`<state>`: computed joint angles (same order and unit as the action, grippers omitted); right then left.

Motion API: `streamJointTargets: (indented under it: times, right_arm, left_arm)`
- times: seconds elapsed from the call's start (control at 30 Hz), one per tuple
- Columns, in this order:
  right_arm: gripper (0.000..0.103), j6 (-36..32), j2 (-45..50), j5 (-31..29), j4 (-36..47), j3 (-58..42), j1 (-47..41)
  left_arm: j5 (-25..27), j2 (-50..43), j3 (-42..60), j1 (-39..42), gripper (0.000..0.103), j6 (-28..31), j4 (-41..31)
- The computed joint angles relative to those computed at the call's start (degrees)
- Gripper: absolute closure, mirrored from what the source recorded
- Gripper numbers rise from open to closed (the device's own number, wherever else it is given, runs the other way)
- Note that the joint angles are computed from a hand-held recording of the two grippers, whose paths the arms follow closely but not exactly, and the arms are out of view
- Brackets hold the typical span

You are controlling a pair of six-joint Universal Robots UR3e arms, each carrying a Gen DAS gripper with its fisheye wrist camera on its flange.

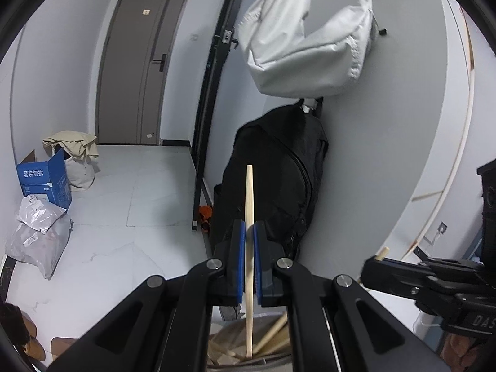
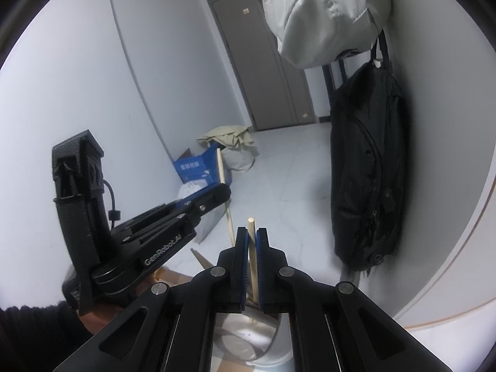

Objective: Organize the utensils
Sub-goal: 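Lift both held chopsticks and carry them above the utensil holder, then open both tools to drop the chopsticks into the holder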

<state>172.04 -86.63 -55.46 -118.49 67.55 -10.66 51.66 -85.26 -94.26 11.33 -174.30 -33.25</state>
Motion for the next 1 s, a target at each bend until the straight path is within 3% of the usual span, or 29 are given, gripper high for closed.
streamJointTargets:
  times: [0.33,0.5,0.63,0.7,0.73,0.77,0.8,1.0]
  right_arm:
    - [0.098,-0.50,1.09,-1.27,-0.42,2.74,1.95]
    - [0.097,0.13,2.01,-2.64,-0.84,4.59,3.45]
    - [0.094,4.03,0.23,0.05,-0.14,7.55,1.29]
    - [0.081,4.63,-2.29,1.36,-1.13,10.23,0.23]
    - [0.060,4.87,-3.99,1.37,-2.08,11.99,-0.16]
    - [0.054,4.83,-5.55,2.21,-2.75,13.61,-0.73]
    - [0.054,4.32,-7.43,3.16,-2.96,15.26,-1.46]
    - [0.043,3.26,-20.21,4.78,-2.16,24.28,-6.15]
  left_arm:
    - [-2.11,1.55,2.82,1.40,0.102,7.62,-13.69]
    - [-2.77,2.23,7.55,2.80,0.102,12.68,-28.10]
    - [-3.09,3.38,9.14,4.72,0.101,15.38,-35.56]
    - [-3.32,4.45,10.02,5.42,0.085,16.89,-38.98]
    - [-3.33,4.84,10.01,5.49,0.079,17.03,-39.54]
    - [-3.41,5.87,9.53,5.77,0.062,16.95,-39.73]
    - [-2.63,7.67,8.52,5.91,0.049,15.79,-38.69]
    - [-0.27,16.74,4.73,7.66,0.035,10.47,-36.06]
